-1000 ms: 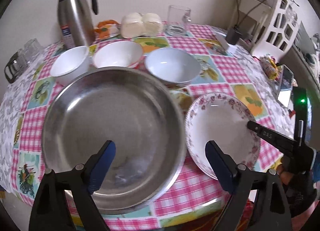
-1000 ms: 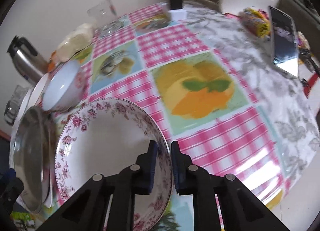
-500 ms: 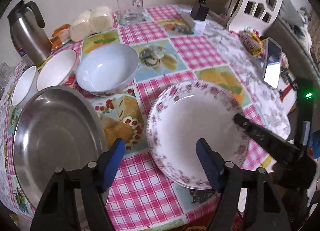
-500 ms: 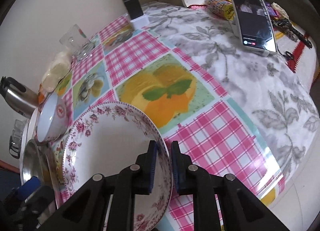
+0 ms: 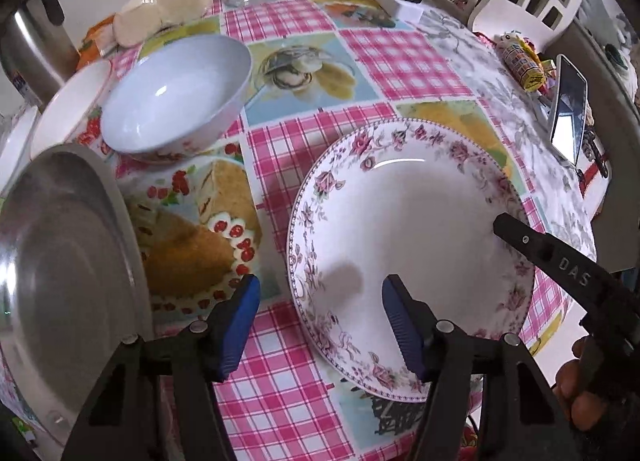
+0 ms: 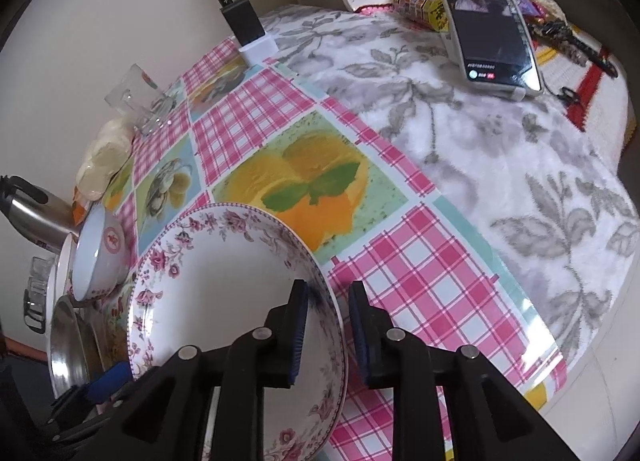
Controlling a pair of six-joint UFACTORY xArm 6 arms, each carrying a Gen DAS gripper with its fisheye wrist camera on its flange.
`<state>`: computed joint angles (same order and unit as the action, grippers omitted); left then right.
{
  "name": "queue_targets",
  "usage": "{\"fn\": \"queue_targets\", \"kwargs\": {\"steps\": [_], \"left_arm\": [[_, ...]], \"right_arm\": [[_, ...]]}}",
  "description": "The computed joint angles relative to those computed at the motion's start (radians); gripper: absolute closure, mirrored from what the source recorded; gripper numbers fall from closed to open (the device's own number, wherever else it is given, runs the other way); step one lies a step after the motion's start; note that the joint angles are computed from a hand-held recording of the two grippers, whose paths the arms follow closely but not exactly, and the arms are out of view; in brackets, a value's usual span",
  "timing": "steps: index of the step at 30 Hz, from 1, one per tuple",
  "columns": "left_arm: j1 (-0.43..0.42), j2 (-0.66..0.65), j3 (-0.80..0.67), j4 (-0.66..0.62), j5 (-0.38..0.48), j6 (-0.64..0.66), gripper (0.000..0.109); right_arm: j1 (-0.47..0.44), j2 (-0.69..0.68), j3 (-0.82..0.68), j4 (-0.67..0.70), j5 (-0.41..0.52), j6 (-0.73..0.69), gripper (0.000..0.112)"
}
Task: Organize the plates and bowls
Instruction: 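Close the left tool on the floral plate rim while the right tool holds it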
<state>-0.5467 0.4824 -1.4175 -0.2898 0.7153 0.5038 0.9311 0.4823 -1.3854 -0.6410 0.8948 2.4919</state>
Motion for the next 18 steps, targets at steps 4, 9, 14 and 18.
{"fn": "queue_targets", "kwargs": {"steps": [4,9,14,18], "left_arm": [[0.009,0.028,-0.026,-0.033,0.016,0.011,0.062],[0.014,0.034,-0.021,-0.101,-0.001,0.061,0.079],[0.013,0.034,-0.006,-0.16,-0.04,0.104,0.08],[0.014,0.027,0.004,-0.147,-0.056,0.107,0.081]], "right_arm": [[-0.002,-0.001,0.006,-0.008,-0.01,-0.008,0.088],[0.0,-0.001,0.011,-0.031,-0.018,0.014,0.088],[0.003,-0.001,0.013,-0.037,-0.018,0.004,0.088],[0.006,0.004,0.003,-0.043,-0.014,0.001,0.091]]}}
